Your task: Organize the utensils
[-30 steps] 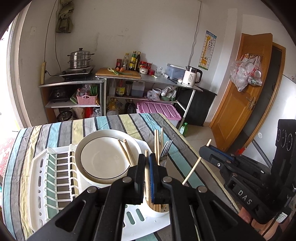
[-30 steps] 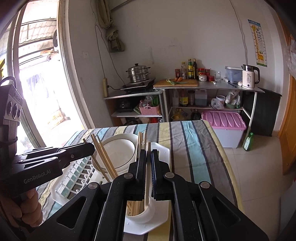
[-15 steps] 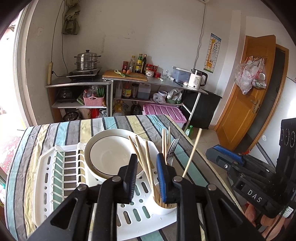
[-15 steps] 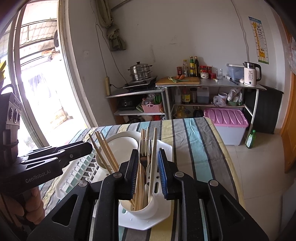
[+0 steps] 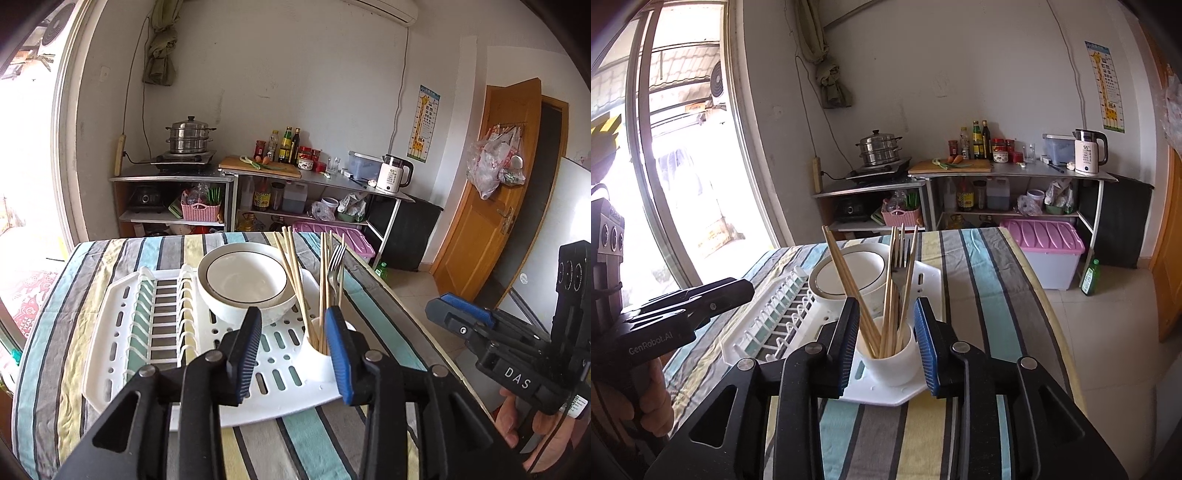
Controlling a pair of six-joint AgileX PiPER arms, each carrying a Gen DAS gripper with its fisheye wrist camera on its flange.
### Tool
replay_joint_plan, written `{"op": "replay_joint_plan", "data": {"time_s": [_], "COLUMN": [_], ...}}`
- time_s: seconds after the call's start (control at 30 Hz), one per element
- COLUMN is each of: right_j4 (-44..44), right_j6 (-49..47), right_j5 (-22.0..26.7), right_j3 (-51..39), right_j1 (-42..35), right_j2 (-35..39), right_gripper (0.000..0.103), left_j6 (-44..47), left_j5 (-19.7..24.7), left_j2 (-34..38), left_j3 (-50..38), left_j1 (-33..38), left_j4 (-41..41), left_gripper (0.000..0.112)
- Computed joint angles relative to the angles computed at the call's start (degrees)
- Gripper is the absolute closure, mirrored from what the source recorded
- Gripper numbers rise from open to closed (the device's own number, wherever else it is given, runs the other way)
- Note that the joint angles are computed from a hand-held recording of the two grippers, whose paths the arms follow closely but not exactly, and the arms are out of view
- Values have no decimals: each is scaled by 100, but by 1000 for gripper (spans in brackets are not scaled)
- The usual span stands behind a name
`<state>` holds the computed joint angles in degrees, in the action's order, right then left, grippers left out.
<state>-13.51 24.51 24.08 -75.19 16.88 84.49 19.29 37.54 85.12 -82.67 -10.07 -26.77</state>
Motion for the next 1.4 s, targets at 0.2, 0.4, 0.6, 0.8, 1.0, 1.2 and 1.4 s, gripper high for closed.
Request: {"op": "replay_joint_plan", "data": {"time_s": [0.2,0.4,0.6,0.8,1.0,1.2,1.4], "right_j4": [-1432,-2987,-4180,-4869,-5156,-5184,-5268], "right_j6": [1493,3211,4617,5808,6703,7083,7182], "right_j5": [-15,376,1090,1903,2772,3310,3494], "right_j3": [974,1696,2305,2812,3177,3300,3304], "right_j1": [623,1509,2548,3546,4520,5057,5271], "right_j2": [-788,-1378,-1753,-2009,-2062,-2054,-1979], "right_gripper": [70,67,65,64,60,59,59], "left_j6": [172,-43,-497,-645,-866,-558,-592], "left_j5": [-357,-515,-627,-602,-445,-255,-316], "left_j2": [-979,-1803,-2755,-3756,-4428,-4911,-5005], "left_j3": [1364,2407,3289,4021,4453,4788,4922], "left_j1": [151,178,60,178,92,373,394], "left_j4": [-107,196,751,955,1328,965,952], "left_gripper": [67,67,66,64,63,63,63]}}
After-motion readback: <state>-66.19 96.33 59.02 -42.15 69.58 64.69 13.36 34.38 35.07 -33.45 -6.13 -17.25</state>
